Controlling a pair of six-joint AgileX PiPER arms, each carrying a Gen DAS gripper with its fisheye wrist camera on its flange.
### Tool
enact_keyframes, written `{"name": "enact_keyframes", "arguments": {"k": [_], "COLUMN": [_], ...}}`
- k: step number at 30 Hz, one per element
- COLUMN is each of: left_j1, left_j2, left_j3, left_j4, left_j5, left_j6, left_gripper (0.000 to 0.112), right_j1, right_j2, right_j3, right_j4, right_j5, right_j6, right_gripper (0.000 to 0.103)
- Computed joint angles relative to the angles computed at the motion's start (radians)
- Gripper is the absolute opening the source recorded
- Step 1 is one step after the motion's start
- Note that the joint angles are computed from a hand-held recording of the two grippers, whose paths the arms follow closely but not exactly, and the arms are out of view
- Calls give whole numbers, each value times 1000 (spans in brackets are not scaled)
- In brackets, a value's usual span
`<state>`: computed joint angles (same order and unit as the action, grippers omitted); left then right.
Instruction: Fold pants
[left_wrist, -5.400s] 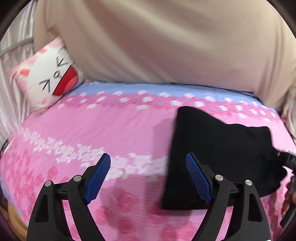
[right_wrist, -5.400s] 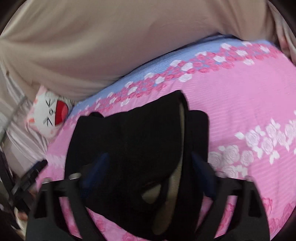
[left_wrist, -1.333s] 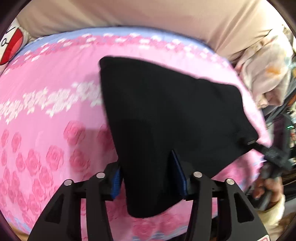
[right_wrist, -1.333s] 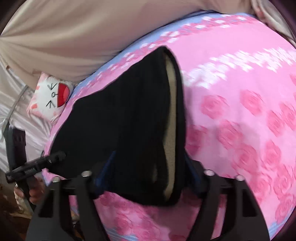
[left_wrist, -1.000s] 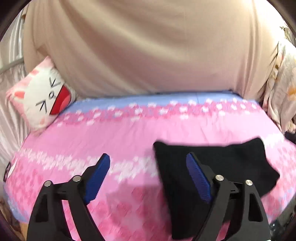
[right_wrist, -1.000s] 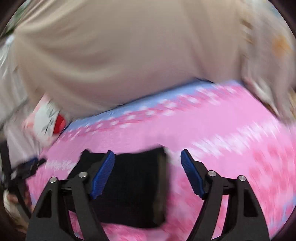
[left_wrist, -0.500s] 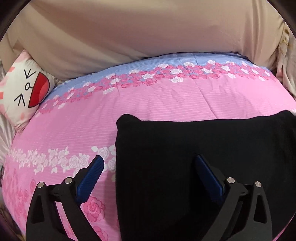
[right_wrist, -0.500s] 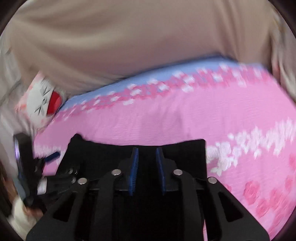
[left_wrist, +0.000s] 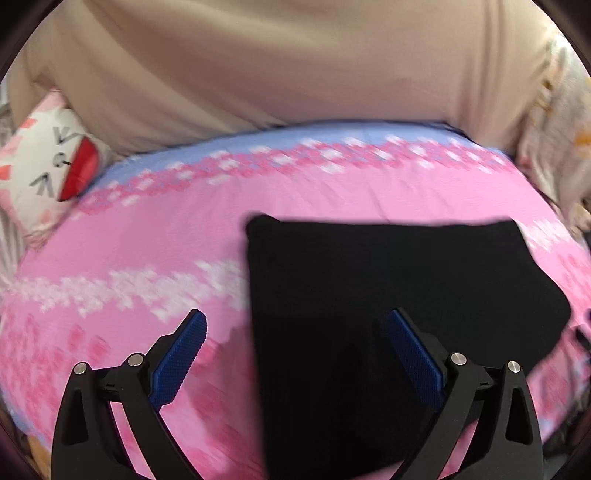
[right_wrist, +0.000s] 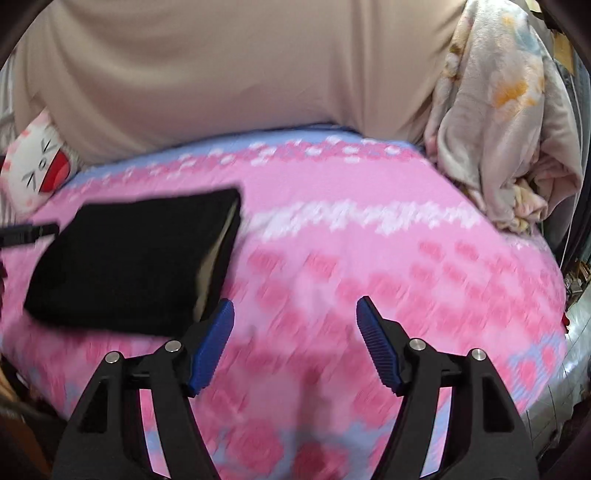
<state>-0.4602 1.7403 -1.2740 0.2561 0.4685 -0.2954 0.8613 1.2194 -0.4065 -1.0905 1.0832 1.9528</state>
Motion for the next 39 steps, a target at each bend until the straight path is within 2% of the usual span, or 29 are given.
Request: {"name": "enact_keyframes", "arguments": {"k": [2, 4, 6, 8, 9, 11, 12, 13, 15, 16, 17, 20, 21, 24, 26, 28, 31, 33, 34, 36, 39], "left_j1": [-50, -111, -139, -160, -167, -172, -172, -175, -180, -181, -182, -177, -174, -172, -167, -155, -141, -141, -139, -139, -137], "left_j2": [9, 37, 65, 72, 72, 74, 73, 73, 74, 77, 79, 76, 75, 77, 77, 72, 70, 71, 71, 70, 71], "left_j3": [3, 5, 2, 38, 57, 74, 82, 89, 87, 81, 78, 74, 74, 73, 63, 53, 49, 47, 48, 49, 45], "left_j4": [84, 253, 337, 502, 573, 656, 684, 716, 726, 719, 715, 680, 666, 665, 622, 551, 496, 496, 497, 496, 481], "left_j5": [10, 28, 46, 27, 15, 5, 0, 1, 14, 19, 23, 17, 12, 10, 14, 15, 9, 9, 7, 5, 5], "left_j6": [-74, -225, -288, -444, -510, -584, -611, -644, -666, -664, -660, -619, -601, -607, -566, -497, -443, -441, -442, -439, -424], "left_gripper": [97, 97, 97, 98, 98, 98, 98, 98, 98, 98, 98, 98, 98, 98, 98, 98, 98, 98, 98, 98, 98], "right_j1": [-11, -61, -79, -96, -142, -241, -265, -263, -179, -168, -192, -356, -368, -299, -286, -234, -130, -89, -117, -217, -403], "right_j2": [126, 232, 288, 287, 263, 165, 144, 160, 241, 283, 284, 124, 117, 209, 145, 47, -44, -76, -79, -63, 18], "right_j3": [-22, -51, -79, -85, -76, -20, -13, -29, -118, -152, -148, -28, -27, -120, -108, -93, -131, -167, -188, -219, -247], "right_j4": [-44, -120, -159, -164, -166, -185, -174, -162, -108, -100, -108, -137, -128, -39, -7, 28, 27, -10, -28, -21, 59], "right_j5": [-37, -104, -102, -75, -97, -225, -256, -248, -136, -104, -112, -299, -311, -186, -210, -179, -24, 26, -2, -136, -367], "right_j6": [66, 90, 108, 106, 106, 139, 141, 117, 55, 25, 3, 99, 81, -13, -33, -44, -45, -54, -81, -162, -291], "right_gripper": [66, 66, 66, 67, 70, 74, 74, 74, 69, 67, 67, 82, 82, 83, 78, 77, 78, 78, 78, 83, 84]}}
